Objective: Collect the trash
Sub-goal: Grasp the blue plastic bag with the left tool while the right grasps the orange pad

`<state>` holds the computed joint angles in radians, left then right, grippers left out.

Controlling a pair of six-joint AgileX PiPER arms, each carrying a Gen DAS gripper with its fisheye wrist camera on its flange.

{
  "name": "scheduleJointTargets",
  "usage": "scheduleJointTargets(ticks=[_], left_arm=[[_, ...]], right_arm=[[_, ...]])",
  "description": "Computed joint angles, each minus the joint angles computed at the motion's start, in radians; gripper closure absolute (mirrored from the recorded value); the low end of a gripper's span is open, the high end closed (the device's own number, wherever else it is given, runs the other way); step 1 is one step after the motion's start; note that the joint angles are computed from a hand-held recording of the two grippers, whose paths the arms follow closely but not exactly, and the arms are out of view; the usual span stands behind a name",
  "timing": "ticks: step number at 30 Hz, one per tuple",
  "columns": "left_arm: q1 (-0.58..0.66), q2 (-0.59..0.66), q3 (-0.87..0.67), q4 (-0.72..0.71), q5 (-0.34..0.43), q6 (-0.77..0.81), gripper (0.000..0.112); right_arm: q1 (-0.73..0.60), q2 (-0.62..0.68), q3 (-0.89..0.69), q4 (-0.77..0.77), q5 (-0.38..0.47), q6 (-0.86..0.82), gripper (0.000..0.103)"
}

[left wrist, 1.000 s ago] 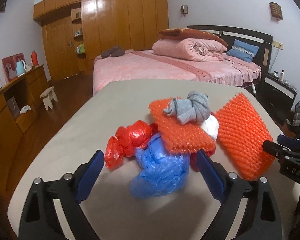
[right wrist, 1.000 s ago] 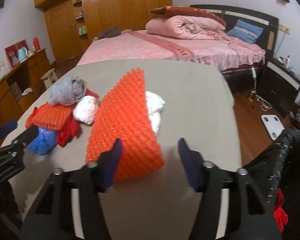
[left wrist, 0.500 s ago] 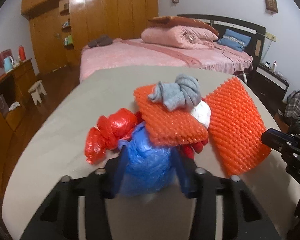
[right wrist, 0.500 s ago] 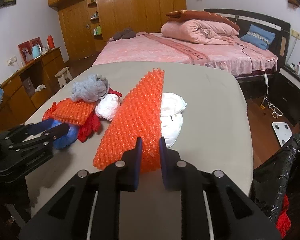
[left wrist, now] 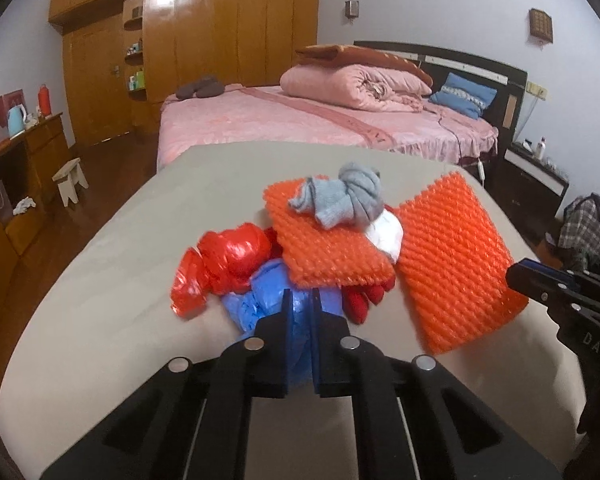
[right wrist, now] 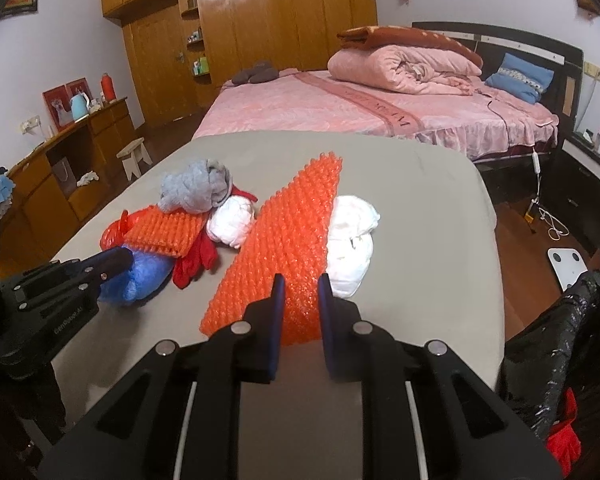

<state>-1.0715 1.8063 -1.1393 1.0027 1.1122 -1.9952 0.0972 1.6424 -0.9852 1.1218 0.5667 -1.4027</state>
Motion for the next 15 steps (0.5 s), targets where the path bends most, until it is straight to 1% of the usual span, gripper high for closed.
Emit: scheduleJointTargets(ticks=[1, 3, 5, 7, 10, 12, 14, 15], left_arm=[[0.001, 0.007, -0.01, -0.004, 0.009, 0.009, 0.104], [0.005, 0.013, -0.021, -0.005, 0.018, 0.021, 0.092], [0.016, 0.024, -0.037, -0.007, 0.032, 0.033, 0.068], [0.033, 0.033, -0.049, -0.021, 0.023, 0.052, 0.063], [0.061, 0.048, -0.063, -0.052, -0.015, 0.093, 0.063], [0.067, 0.052, -0.065, -0.061, -0.031, 0.113, 0.072], [0.058, 0.049, -0.061, -0.05, -0.029, 0.105, 0.077], [0.053, 0.047, -0.059, -0.045, -0.024, 0.097, 0.079]], right_arm=[[0.004, 0.001, 0.001, -0.001, -0.006, 0.002, 0.084], [0.007, 0.005, 0.0, -0.01, -0.01, 0.012, 0.084], [0.009, 0.009, 0.002, -0.009, -0.014, 0.015, 0.083], [0.01, 0.018, -0.007, -0.021, -0.011, 0.032, 0.08], [0.019, 0.025, -0.01, -0.032, -0.019, 0.039, 0.077], [0.02, 0.032, -0.017, -0.044, -0.004, 0.047, 0.078], [0.02, 0.026, -0.012, -0.037, 0.009, 0.031, 0.089], [0.018, 0.022, -0.01, -0.032, 0.013, 0.023, 0.089]])
